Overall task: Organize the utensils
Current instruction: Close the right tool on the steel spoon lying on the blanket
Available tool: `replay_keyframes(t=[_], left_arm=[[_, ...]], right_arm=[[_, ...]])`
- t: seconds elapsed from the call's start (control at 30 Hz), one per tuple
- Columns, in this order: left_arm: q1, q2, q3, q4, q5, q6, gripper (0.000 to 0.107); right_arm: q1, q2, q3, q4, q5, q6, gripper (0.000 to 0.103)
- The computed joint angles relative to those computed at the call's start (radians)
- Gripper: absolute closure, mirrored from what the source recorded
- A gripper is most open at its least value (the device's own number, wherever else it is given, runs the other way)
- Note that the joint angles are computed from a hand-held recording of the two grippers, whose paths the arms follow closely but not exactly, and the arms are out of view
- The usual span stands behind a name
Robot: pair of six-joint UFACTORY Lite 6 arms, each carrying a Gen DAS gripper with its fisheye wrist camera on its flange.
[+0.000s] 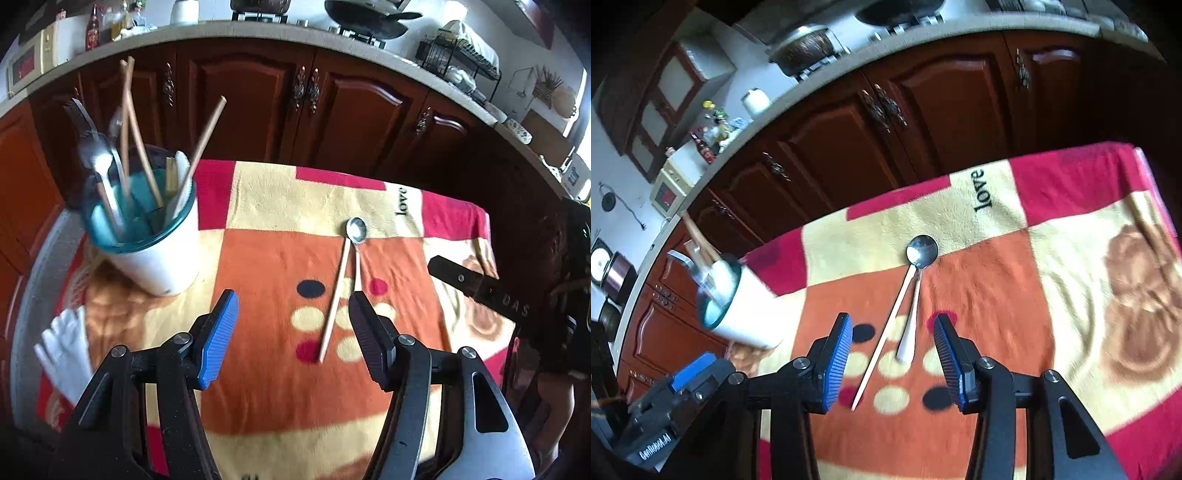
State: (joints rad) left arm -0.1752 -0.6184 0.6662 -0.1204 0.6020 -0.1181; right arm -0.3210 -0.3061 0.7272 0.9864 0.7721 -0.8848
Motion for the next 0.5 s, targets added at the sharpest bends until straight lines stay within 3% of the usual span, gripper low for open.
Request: replay_keyframes(t=[0.13,0.27,0.5], left_arm=[[0.047,0.169,0.033,-0.081,-0.115,0.103,0.045],[0.086,0.296,0.059,-0.191,-0.189,0.232,0.045],[0.129,0.385,0.052,-0.351,-0.232,0.409,0.045]], right_arm=[[0.084,0.295,0.156,0.078,-0.103,-0.05,0.059],[0.144,0.557,0.343,0.098,-0.14,-0.034,0.059],[0.199,0.873,0.635,0.03,-0.173,0.117,0.057]])
